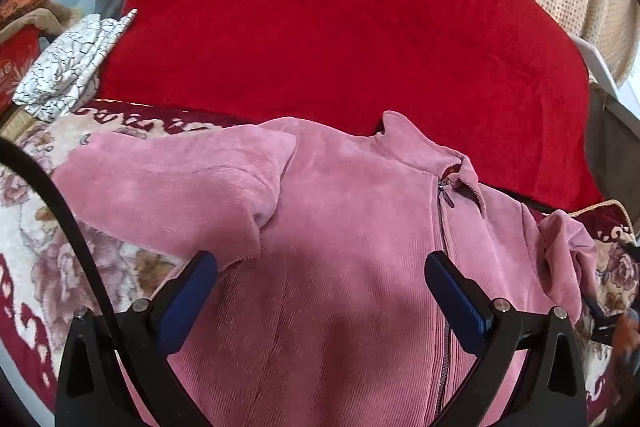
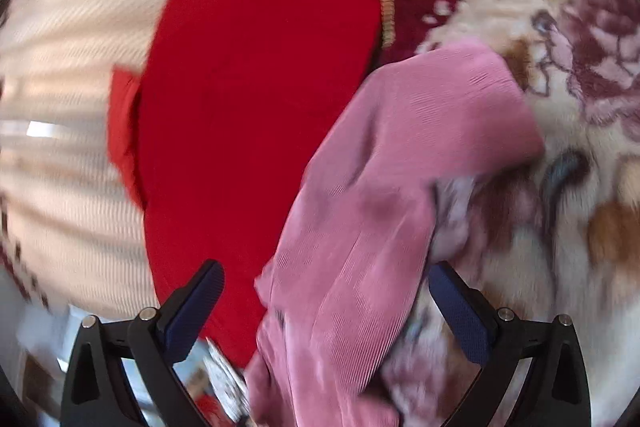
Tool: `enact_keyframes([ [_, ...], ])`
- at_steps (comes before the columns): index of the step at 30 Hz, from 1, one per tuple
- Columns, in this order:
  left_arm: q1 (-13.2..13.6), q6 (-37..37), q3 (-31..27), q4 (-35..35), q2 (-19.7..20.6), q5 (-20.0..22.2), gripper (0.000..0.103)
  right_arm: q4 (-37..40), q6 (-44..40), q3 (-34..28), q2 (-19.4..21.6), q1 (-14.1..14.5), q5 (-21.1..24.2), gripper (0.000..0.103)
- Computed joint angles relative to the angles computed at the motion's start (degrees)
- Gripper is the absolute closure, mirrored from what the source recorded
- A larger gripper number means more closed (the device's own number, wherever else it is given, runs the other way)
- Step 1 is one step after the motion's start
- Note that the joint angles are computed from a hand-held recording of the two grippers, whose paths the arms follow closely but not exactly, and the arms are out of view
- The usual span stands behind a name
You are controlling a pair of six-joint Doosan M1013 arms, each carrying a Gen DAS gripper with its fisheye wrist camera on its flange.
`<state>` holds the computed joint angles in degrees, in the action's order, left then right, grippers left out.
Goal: Fold large clothes
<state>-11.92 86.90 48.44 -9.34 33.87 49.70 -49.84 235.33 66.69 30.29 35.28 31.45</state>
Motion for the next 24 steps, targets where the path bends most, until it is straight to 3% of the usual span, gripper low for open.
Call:
enact_keyframes([
  [3, 0.02, -1.15, 1.29, 1.97, -0.48, -3.03, 0.000, -1.17, 6.01, 1.10, -0.08, -0.80, 4.05, 0.001],
  [9, 0.06, -0.76, 1.48, 3.92, -0.35, -5.00, 0.000, 3.86, 2.25, -1.16, 0.92, -2.74, 11.69, 0.008],
  [11, 0.03, -1.07, 1.96, 5.24, -0.61, -5.97, 0.000, 5.01, -2.56, -3.31, 1.80, -3.26, 14.50, 0.027],
  [12, -0.01, -1.15, 2.38, 6.06, -0.83, -6.69, 0.000, 6.60, -6.40, -4.23, 2.32, -3.65, 15.11, 0.060],
  [13, -0.07, -1.31, 2.68, 7.09, -0.97, -7.51, 0.000, 8.11, -8.36, -4.09, 2.56, -4.02, 14.36, 0.080],
  [15, -0.23, -2.41, 3.96, 10.32, -1.76, -9.94, 0.000, 9.05, -7.03, -2.87, 2.58, -4.39, 12.02, 0.082],
  [18, -0.47, -5.09, 5.53, 16.03, -2.84, -13.07, 0.000, 0.85, -4.73, -3.71, 2.66, -3.20, 12.22, 0.083],
  [21, -0.06, -9.23, 6.35, 20.14, -3.58, -14.83, 0.000, -5.99, -11.05, -8.33, 3.71, -1.98, 12.44, 0.084],
  [24, 0.63, -12.76, 6.59, 22.53, -3.88, -15.43, 0.000, -10.67, -19.72, -15.11, 6.08, -0.53, 9.42, 0.084],
])
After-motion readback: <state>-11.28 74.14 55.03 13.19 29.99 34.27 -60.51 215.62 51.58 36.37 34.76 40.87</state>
